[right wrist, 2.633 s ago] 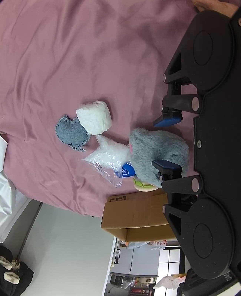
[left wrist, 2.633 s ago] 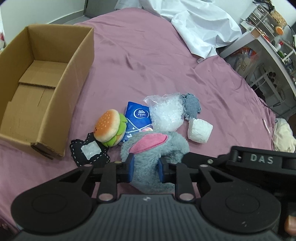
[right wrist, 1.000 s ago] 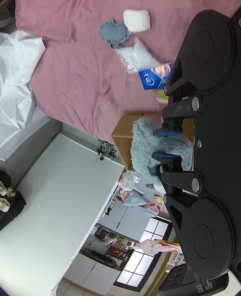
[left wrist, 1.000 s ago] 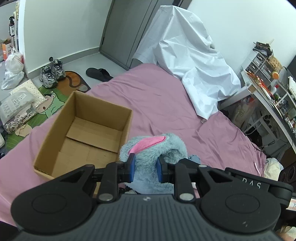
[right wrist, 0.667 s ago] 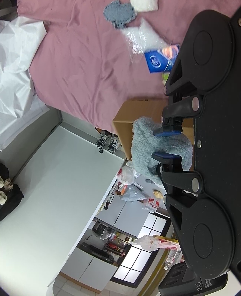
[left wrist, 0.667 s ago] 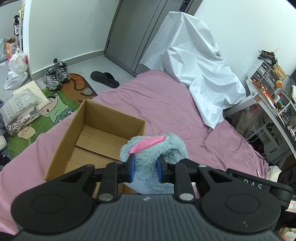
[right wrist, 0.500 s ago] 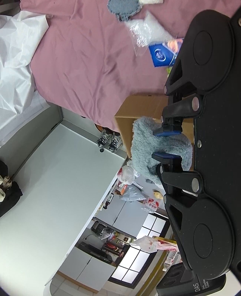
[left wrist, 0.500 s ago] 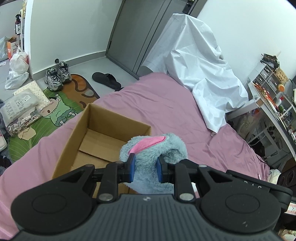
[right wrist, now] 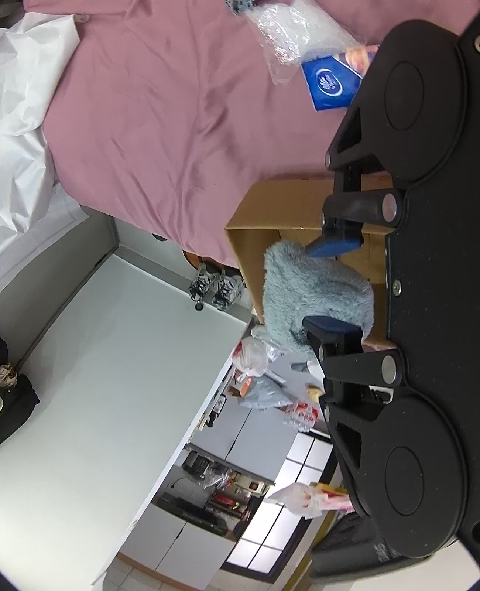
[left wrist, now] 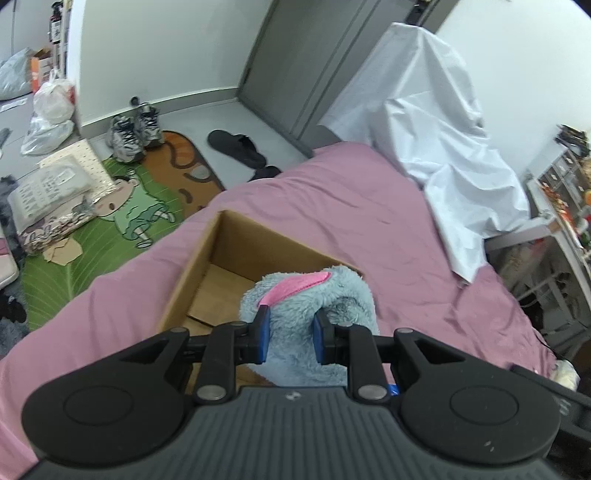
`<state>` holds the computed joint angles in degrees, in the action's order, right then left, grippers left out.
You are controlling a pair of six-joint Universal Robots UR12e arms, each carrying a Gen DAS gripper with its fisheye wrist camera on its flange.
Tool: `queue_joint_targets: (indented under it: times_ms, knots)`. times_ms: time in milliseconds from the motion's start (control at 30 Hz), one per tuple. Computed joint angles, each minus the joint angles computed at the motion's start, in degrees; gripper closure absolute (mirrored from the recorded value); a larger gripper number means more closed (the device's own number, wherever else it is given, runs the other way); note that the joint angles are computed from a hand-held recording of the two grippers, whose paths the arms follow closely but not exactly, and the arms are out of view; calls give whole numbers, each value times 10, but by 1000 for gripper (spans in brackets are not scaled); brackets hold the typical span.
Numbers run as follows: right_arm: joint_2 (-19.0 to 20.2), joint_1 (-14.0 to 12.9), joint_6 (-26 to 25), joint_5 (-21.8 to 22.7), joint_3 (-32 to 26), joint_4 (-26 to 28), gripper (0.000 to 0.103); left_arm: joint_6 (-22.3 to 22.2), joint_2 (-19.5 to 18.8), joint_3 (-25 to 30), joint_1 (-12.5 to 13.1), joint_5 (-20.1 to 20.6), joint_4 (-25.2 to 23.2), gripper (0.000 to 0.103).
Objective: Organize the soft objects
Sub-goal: 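Lift the grey plush with the left tool and carry it over the box, then open the left tool to drop the grey plush into the box, then move the left tool back toward the burger plush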
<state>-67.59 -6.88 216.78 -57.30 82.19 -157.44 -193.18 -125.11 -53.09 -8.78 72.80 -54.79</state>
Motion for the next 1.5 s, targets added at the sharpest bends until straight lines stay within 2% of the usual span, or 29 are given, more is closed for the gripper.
queue_joint_targets:
  times_ms: [100, 333, 567, 733, 800, 933, 1000, 1133, 1200, 1500]
  knots:
    - [0, 1, -11, -3, -3, 11, 60, -6, -14, 16, 0, 16, -14, 81]
    - [1, 4, -28, -17, -10, 37, 60, -3, -40, 53, -8, 62, -34, 81]
    - [-1, 3, -34, -17, -8, 52, 60, 8, -58, 83, -13, 98, -49, 76]
    - [-6, 3, -36, -24, -6, 64, 56, 18, -57, 95, -17, 116, -68, 63]
    - [-8, 4, -41, -29, -6, 67, 51, 29, -53, 95, -19, 125, -72, 52]
    - [-11, 5, -55, -33, -7, 79, 47, 43, -42, 86, -22, 133, -72, 42]
    - [-14, 6, -60, -34, -6, 83, 44, 50, -37, 83, -24, 140, -79, 33]
    - [-21, 6, -75, -44, -3, 87, 35, 72, -27, 80, -26, 156, -87, 27]
    - [-26, 6, -82, -47, 0, 87, 27, 76, -23, 79, -25, 160, -88, 22]
    - [-52, -3, -108, -44, 22, 84, 16, 80, 12, 40, -30, 172, -64, 16]
